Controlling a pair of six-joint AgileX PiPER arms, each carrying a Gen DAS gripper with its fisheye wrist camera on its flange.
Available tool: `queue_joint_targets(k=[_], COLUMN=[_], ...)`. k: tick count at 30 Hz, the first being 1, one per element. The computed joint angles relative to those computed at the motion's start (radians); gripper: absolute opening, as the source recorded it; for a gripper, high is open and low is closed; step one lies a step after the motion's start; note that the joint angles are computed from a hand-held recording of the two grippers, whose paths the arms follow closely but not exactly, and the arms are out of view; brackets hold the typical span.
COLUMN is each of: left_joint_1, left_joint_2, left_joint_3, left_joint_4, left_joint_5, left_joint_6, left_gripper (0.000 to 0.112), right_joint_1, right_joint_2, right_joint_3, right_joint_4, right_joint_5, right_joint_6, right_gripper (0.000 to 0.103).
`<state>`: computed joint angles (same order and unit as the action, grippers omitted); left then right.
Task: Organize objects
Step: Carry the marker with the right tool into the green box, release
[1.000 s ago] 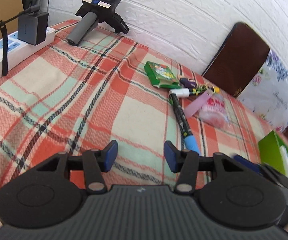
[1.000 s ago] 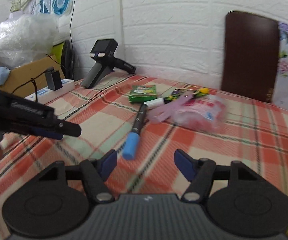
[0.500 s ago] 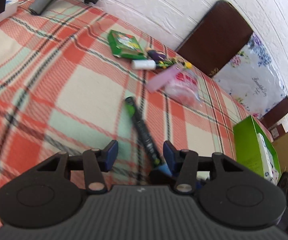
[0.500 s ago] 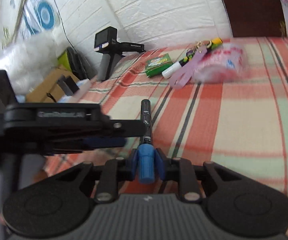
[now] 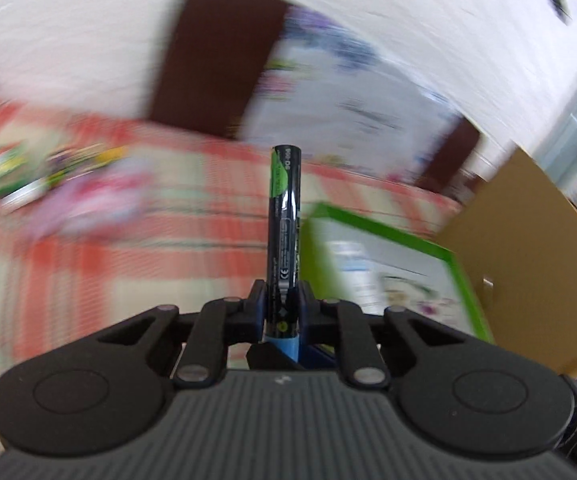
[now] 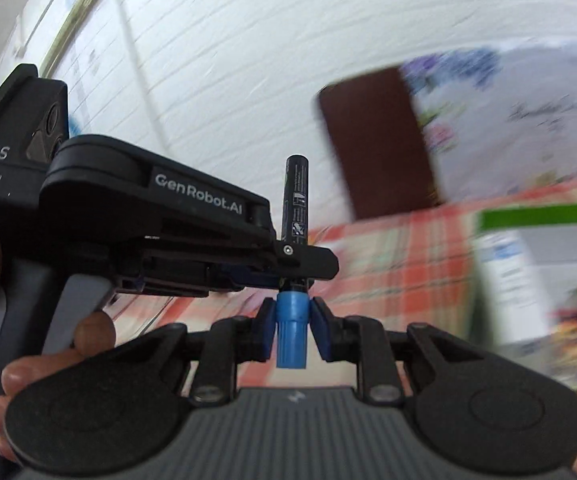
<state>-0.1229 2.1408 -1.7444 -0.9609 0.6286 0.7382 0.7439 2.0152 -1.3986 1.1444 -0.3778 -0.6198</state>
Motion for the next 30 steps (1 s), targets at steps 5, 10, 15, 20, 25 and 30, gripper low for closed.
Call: queue_joint_targets(k=[5,10,15,20,25,30], left_joint_1=[-0.173,-0.260,-0.294,-0.281,-0.238,-0.162], left_joint_2=[0.125,0.320,0.439,0.278,0.114,0.019], left_joint_3=[-0.218,-0.510,-0.694,-0.412,-0.132,0.049], left_joint_4=[0.128,0.348,0.570,0.486,0.287,0.236], left_joint_5=[0.015,0.101,0.153,-0.015,-0.161,-0.263], left_joint_6=[-0.113,-0.349,-0.503,-0.353,-0.138,-0.080], left_gripper=[0.018,0.018,0.021,0.027,0.028,0.030], right_joint_1=[-0.037,-0.106,-0.107,-0.106,-0.055,0.009], right_joint_2=[-0.117,-0.103,-0.038,-0.059,-0.083,-0.087], right_joint_3=[0.239,0.295,0.255,0.290,0.317,0.283], right_joint_4=[-0.059,-0.066,0.025,-0.013,-0.009,0.025], right_joint_5=[-0.213,-0.212,-0.260,-0.295,-0.367,-0.415], right_joint_6=[0.123,0.218,0.099,0.167,0.161,0.082], right_gripper=[0.020,0.020,0.039,0.043,0.043,0.043])
